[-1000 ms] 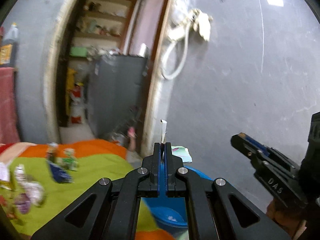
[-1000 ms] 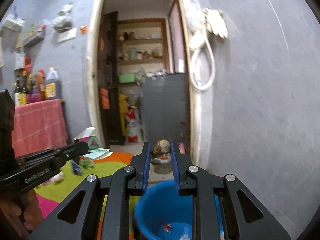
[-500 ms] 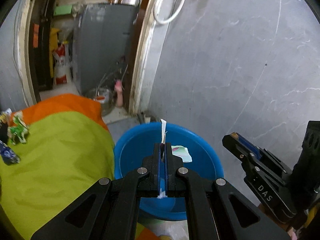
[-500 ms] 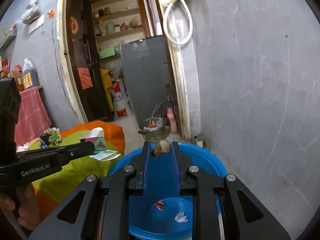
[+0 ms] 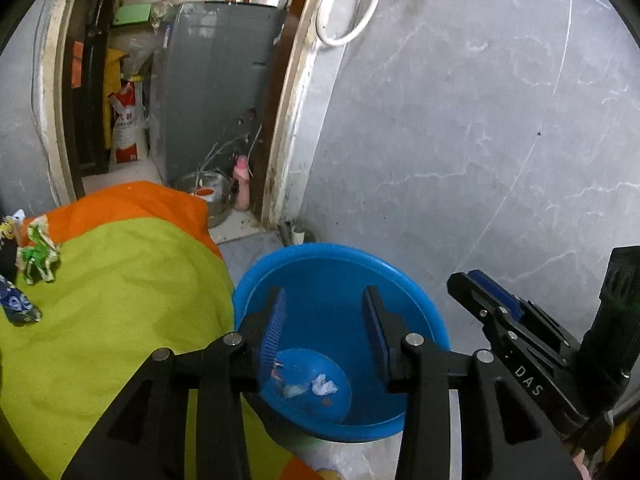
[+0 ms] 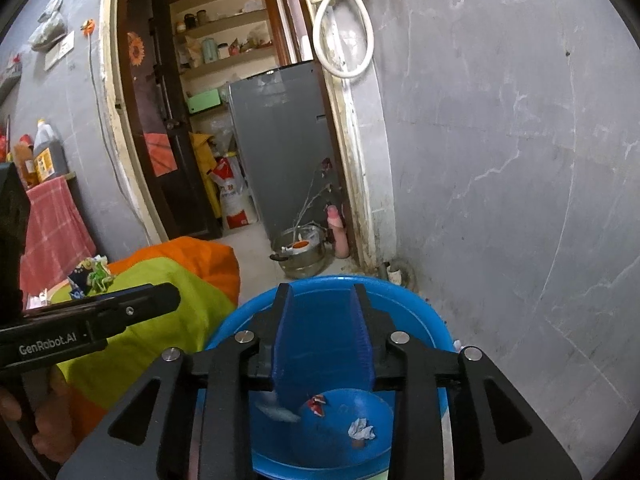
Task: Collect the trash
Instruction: 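Carry both items over the blue basin and open both tools, then move both tools back over the blanket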
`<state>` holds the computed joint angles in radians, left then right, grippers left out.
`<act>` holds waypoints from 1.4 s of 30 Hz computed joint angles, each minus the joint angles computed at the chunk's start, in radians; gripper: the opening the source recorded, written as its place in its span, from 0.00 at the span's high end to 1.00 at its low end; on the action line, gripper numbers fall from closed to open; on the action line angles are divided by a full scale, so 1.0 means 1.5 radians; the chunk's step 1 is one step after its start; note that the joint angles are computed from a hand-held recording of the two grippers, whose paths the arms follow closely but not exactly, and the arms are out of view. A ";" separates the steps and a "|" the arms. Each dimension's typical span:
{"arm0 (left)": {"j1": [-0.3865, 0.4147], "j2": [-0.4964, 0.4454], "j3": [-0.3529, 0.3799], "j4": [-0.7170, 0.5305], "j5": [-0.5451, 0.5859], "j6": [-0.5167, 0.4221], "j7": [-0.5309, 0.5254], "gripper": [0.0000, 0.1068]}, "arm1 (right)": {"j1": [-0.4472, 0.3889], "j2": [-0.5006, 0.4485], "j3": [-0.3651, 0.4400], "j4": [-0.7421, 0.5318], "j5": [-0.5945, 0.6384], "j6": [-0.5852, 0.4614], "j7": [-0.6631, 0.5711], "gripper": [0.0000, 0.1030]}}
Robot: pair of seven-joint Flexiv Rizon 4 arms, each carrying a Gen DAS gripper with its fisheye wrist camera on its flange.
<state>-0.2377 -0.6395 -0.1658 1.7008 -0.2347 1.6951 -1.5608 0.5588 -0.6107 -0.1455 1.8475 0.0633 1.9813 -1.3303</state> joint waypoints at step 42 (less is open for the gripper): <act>-0.186 0.327 0.203 0.565 -0.448 0.531 0.118 0.05 | 0.292 0.106 0.001 -0.023 0.304 0.093 -0.325 0.00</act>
<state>-0.5164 -0.1489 0.1385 2.5481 -0.9062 2.4916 -1.3838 0.9962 -0.4519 -0.1441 1.8124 0.5191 2.1208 -1.8183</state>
